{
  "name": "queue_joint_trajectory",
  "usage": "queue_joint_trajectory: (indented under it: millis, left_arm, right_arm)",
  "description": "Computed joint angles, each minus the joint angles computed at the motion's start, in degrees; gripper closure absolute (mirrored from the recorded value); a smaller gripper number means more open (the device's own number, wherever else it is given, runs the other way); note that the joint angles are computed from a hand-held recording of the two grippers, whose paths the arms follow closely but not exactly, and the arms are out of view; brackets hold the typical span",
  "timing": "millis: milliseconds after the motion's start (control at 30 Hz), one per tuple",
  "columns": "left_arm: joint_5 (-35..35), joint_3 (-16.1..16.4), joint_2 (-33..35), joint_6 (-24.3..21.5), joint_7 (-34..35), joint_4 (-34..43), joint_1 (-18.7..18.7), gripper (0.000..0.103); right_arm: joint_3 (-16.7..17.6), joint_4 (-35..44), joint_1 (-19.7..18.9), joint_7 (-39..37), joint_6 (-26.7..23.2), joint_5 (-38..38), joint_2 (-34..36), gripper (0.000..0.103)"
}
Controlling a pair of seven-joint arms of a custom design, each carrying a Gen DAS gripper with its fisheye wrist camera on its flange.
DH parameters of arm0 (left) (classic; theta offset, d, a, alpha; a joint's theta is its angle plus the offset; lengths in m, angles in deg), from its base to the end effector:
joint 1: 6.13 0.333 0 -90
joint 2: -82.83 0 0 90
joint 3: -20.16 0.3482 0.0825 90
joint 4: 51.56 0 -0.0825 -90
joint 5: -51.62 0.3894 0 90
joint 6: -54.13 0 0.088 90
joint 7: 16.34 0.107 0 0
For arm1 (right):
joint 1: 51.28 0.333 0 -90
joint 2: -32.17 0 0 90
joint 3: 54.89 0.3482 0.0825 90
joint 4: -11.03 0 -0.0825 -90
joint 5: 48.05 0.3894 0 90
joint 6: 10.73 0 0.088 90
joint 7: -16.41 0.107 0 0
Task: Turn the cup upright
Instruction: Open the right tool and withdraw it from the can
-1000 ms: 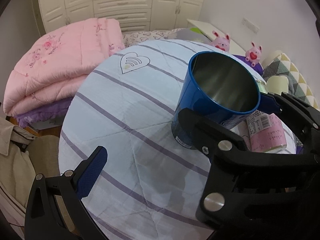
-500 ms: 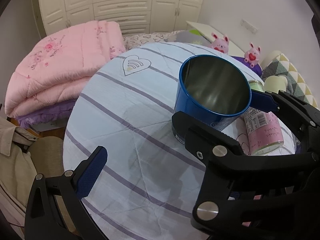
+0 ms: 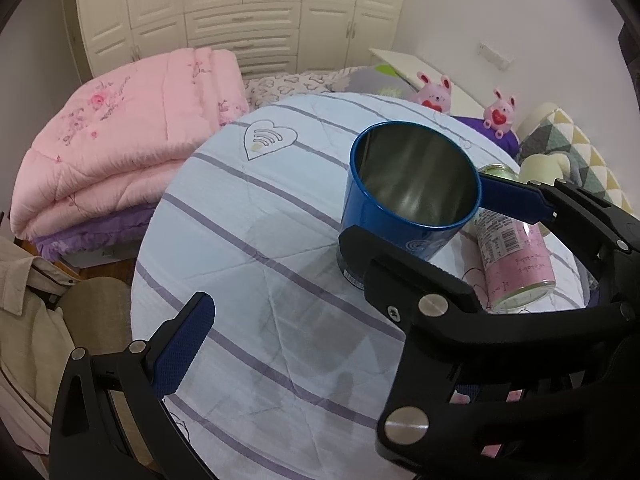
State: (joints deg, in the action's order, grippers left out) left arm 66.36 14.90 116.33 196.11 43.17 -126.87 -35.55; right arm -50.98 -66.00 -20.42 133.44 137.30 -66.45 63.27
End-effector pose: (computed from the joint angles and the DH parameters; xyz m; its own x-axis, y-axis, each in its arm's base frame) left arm 0.6587 -0.4326 0.4902 -0.2275 -0.9681 0.1055 -0.8199 0.1319 -0.5572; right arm 0.6471 0.4388 0.5201 0.3323 -0.9423 -0.0399 -0.7131 -0.2233 -0.6645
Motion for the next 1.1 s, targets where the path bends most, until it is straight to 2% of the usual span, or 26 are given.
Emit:
queue_joint_trajectory:
  millis: [400, 633, 900, 1100]
  left_arm:
    - [2.82, 0.39, -4.01, 3.38, -1.63, -4.78, -1.15, 0.000]
    - [5.74, 0.52, -6.51, 4.41, -4.10, -7.31, -2.14, 0.000]
    - [12.59, 0.73, -10.83, 6.61, -9.84, -11.25, -4.18, 0.000]
    - [19.26, 0.31, -12.16, 5.20, -14.82, -11.19, -6.25, 0.000]
  right_arm:
    - [-0.22, -4.30, 0.11, 2.00, 2.07, -1.09, -3.71, 0.021]
    - [-0.05, -9.54, -0.41, 3.82, 5.13, -2.22, -7.67, 0.021]
    - [-0.27, -17.94, -0.54, 8.47, 7.90, -6.41, -14.97, 0.021]
    - [-0.28, -25.78, -1.53, 15.35, 8.74, -11.87, -22.25, 0.021]
